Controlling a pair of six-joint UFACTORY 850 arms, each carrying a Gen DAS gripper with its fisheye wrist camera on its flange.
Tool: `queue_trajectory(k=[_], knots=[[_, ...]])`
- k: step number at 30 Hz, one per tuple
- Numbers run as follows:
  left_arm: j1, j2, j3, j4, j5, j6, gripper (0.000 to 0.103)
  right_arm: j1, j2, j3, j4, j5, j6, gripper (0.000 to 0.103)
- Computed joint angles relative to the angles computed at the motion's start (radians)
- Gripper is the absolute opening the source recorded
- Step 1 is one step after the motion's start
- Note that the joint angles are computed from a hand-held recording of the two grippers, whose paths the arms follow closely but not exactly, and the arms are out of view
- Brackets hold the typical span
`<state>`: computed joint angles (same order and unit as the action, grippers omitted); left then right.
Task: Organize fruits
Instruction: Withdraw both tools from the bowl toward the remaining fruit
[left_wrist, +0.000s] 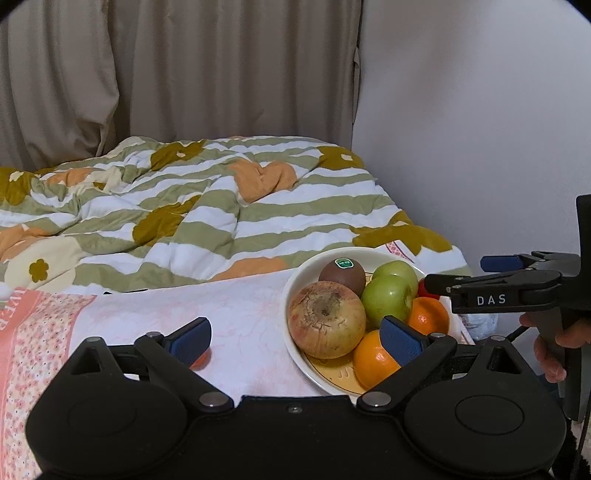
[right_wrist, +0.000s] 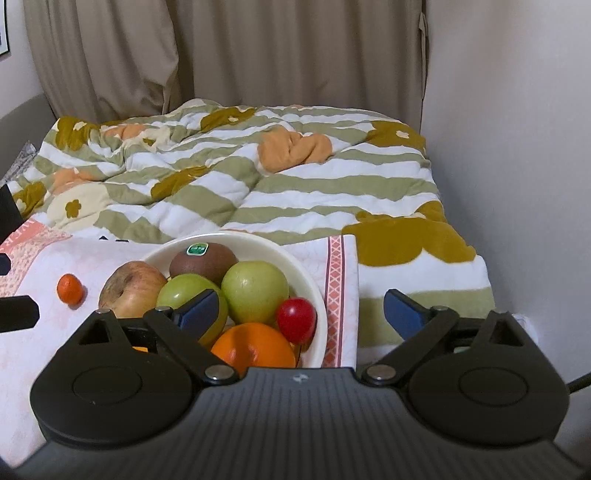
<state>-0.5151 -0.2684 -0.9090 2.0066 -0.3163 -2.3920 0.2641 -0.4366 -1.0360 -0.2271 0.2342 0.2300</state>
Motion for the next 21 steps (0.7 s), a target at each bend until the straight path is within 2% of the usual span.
queue_trajectory(k=[10,13,16,21], knots=[[-0.062,0.107,0.088,-0.024,-0.092,-0.026,0.100,0.005,0.139,0.108,-0.045,0.012,0.060,0.103],[-0.088,0.160,0.132,-0.037,-0.131,-0.043,0.100,0.018,0.192,0.144,0.025,-0.001,-0.006,0.103],[-0.119,0.215,0.175,-0.093,-0.177,-0.017,0.100,0.032,0.252,0.187,0.043,-0.009,-0.019,0.103],[-0.167,0.302,0.239,-0.218,-0.258,0.052,0.102,0.054,0.337,0.245,-0.037,-0.022,0.058,0.103]])
